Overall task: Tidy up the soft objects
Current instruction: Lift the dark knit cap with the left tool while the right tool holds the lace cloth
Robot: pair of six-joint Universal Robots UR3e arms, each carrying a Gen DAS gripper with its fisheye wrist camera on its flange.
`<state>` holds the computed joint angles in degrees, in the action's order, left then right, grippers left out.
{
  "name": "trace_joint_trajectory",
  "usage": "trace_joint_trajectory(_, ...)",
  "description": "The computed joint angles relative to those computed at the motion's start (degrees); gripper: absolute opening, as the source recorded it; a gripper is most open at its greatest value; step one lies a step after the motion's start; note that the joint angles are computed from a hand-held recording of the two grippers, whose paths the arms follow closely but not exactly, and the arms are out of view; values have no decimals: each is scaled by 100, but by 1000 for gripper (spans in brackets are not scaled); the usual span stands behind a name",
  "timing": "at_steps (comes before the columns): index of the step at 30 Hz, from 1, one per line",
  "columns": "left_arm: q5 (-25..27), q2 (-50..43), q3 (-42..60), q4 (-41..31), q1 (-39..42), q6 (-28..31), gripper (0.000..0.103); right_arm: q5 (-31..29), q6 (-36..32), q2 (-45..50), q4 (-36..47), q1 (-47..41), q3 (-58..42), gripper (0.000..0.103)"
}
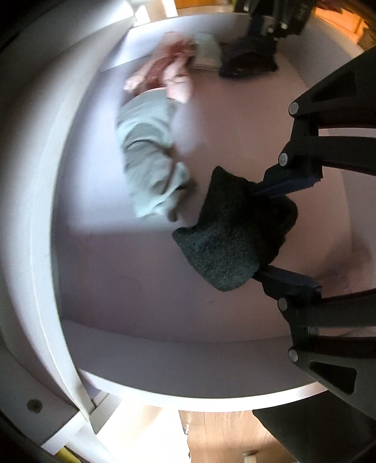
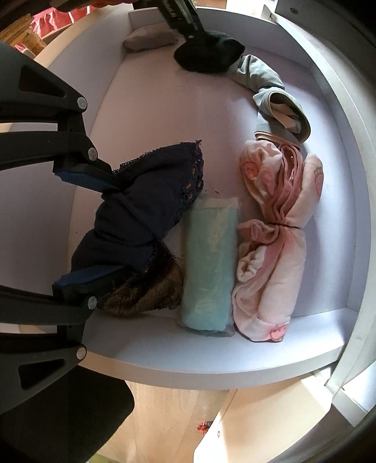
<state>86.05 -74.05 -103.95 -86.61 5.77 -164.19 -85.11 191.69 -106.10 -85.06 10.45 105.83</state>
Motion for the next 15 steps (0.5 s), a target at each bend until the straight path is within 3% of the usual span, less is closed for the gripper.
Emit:
trace_joint_trajectory(12,350,187,173,-547,208,536,46,-364,490,207,302,683,-988,48)
trace_joint_trajectory(15,391,177,303,-688,-76,291,46,-373,642,218,462,804,-1247,48)
